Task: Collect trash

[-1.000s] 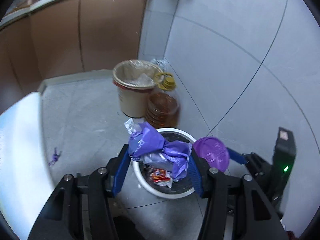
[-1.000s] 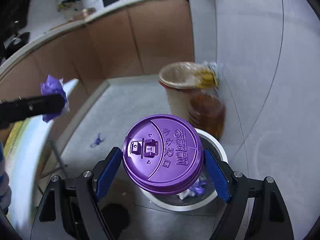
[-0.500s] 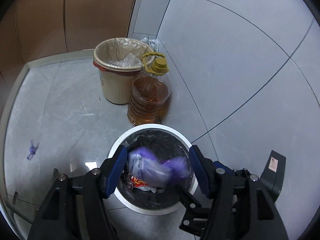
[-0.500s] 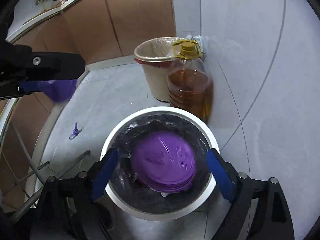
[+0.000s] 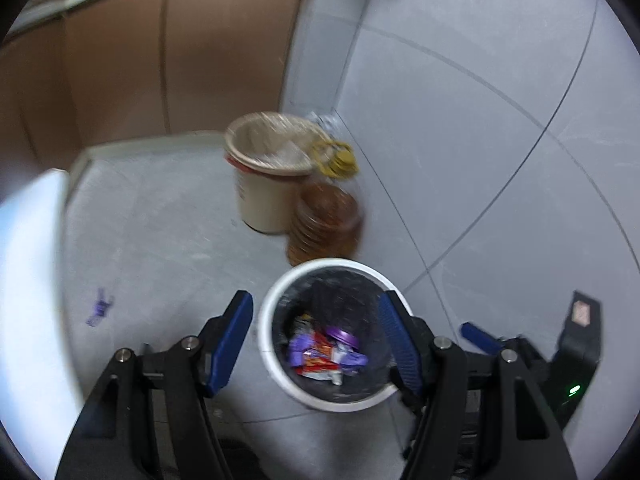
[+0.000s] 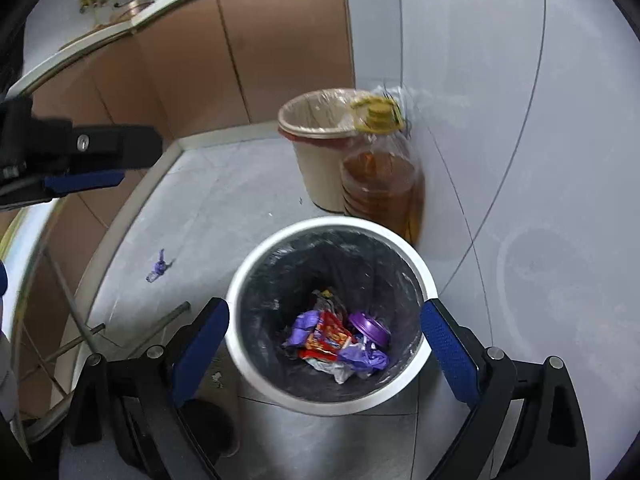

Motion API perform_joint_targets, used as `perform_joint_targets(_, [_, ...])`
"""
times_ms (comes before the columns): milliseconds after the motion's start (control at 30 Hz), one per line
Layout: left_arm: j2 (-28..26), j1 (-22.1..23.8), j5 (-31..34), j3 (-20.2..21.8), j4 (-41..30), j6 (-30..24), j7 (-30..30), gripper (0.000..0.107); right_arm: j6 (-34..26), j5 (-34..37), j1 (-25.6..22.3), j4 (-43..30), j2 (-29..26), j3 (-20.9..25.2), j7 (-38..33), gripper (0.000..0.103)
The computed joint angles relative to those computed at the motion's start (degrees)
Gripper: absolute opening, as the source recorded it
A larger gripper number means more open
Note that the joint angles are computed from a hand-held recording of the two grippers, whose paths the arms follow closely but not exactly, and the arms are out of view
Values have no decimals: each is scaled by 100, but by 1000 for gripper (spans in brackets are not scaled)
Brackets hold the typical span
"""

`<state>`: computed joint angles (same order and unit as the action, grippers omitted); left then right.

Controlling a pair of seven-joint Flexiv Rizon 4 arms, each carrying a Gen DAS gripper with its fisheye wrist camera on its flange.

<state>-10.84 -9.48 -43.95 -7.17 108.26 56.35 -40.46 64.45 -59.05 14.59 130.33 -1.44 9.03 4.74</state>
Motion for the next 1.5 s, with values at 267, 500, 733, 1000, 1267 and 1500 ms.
perform_joint_targets(267, [845, 253, -404, 498, 598, 521, 253, 64, -1195, -246, 554, -766, 290, 449, -166, 100])
perform_joint_targets(500, [1545, 463, -711, 1010, 1096, 1131, 682, 69, -2139, -587, 1183, -1619, 227, 742, -415, 102])
perform_joint_targets(733, [2048, 542, -1120, 1453, 1413, 1829, 1110, 72, -2610, -998, 1794, -2337, -24, 843, -517, 103])
perform_joint_targets(1000, [2528, 375, -1368, 1823, 1738, 2651, 1350, 81, -2926, -1287, 2338, -2790, -250, 851, -629, 103])
perform_joint_targets(1267, [2653, 50, -1505, 2059, 1810, 3175, 1563, 83, -3037, -1440, 2524, -2840, -263, 808, -669, 103])
perform_joint_targets(1500, [2750, -631, -2145, 2334, 1810, 3613, 2193, 83, -3215, -1491, 2628, -2842, -271, 831, -614, 103])
